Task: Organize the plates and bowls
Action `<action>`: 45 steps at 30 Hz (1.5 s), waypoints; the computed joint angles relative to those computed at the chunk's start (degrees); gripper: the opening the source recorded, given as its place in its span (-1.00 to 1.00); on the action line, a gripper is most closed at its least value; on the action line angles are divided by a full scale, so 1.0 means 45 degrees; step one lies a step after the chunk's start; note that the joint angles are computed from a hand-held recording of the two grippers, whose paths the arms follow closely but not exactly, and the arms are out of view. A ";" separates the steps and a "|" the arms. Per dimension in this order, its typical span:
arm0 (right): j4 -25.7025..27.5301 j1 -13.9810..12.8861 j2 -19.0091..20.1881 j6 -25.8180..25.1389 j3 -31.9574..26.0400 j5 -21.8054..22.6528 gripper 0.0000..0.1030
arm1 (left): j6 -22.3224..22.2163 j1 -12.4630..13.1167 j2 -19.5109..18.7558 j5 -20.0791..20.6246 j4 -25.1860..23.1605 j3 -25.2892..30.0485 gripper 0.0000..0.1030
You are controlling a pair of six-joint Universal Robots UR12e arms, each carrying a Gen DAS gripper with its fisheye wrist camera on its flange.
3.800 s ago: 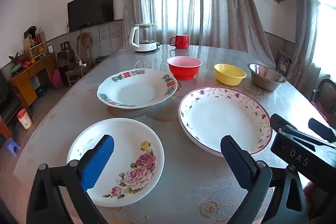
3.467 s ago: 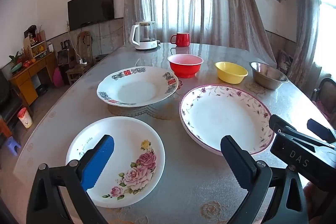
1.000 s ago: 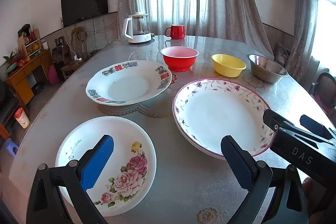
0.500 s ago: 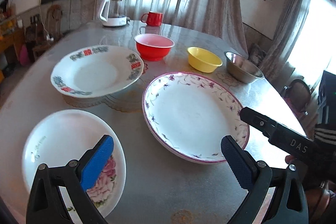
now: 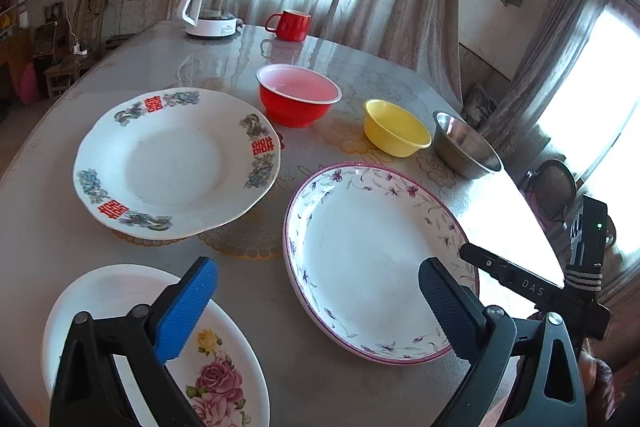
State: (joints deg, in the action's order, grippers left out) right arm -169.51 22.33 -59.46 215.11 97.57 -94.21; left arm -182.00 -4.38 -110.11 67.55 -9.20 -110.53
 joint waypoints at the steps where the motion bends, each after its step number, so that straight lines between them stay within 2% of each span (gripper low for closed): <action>1: 0.0080 -0.0007 0.0018 -0.0051 -0.0034 -0.0006 -0.31 | 0.0166 -0.0010 -0.0067 -0.0148 -0.0284 0.0129 0.87; 5: 0.0308 -0.0043 0.0165 -0.0248 -0.0199 0.0164 -0.39 | 0.0731 -0.0156 -0.0333 -0.0134 -0.1112 0.0609 0.81; 7: 0.0482 -0.0045 0.0245 -0.0297 -0.0293 0.0182 -0.39 | 0.1068 -0.0178 -0.0442 -0.0432 -0.1639 0.0831 0.90; 8: 0.0684 -0.0041 0.0260 -0.0322 -0.0343 0.0148 -0.39 | 0.1092 -0.0211 -0.0500 -0.0391 -0.1723 0.0905 0.98; 11: 0.0837 -0.0001 0.0268 -0.0554 -0.0398 -0.0085 -0.43 | 0.1067 -0.0361 -0.0666 0.0221 -0.1941 0.1166 1.00; 14: 0.1137 0.0036 0.0281 -0.0911 -0.0510 -0.0206 -0.43 | 0.1045 -0.0386 -0.0810 0.0351 -0.2113 0.1379 1.00; 17: 0.1436 0.0093 0.0298 -0.1166 -0.0632 -0.0402 -0.43 | 0.0938 -0.0355 -0.0916 0.0088 -0.2503 0.1597 0.99; 18: 0.1512 0.0116 0.0303 -0.1261 -0.0663 -0.0482 -0.43 | 0.0930 -0.0400 -0.0949 0.0238 -0.2476 0.1647 0.96; 20: 0.1512 0.0140 0.0319 -0.1348 -0.0676 -0.0570 -0.43 | 0.1148 -0.0436 -0.1014 0.0325 -0.2768 0.1787 0.72; 21: 0.1450 0.0138 0.0321 -0.1355 -0.0656 -0.0571 -0.43 | 0.1200 -0.0446 -0.1036 0.0360 -0.3082 0.1881 0.53; 24: 0.1241 0.0126 0.0315 -0.1529 -0.0571 -0.0545 -0.43 | 0.1425 -0.0517 -0.1088 0.0551 -0.3390 0.1967 0.46; 27: 0.1151 0.0162 0.0338 -0.1838 -0.0564 -0.0634 -0.43 | 0.1762 -0.0584 -0.1131 0.0790 -0.3829 0.2060 0.29; 31: 0.1113 0.0218 0.0367 -0.2122 -0.0580 -0.0808 -0.42 | 0.2057 -0.0675 -0.1113 0.1299 -0.3694 0.1974 0.15; 35: 0.0779 0.0165 0.0360 -0.1893 -0.0464 -0.0663 -0.43 | 0.1986 -0.0755 -0.1049 0.1750 -0.3338 0.1809 0.06; 37: 0.0487 0.0050 0.0343 -0.1590 -0.0345 -0.0175 -0.66 | 0.1746 -0.0674 -0.1005 0.1539 -0.3293 0.1747 0.04; 42: 0.0232 -0.0120 0.0250 -0.1170 -0.0141 0.0355 -0.73 | 0.1430 -0.0655 -0.0920 0.1082 -0.3190 0.1605 0.01; 45: 0.0325 -0.0172 0.0112 -0.0897 0.0013 0.0063 -0.73 | 0.1604 -0.0728 -0.0881 0.0820 -0.3228 0.1510 0.01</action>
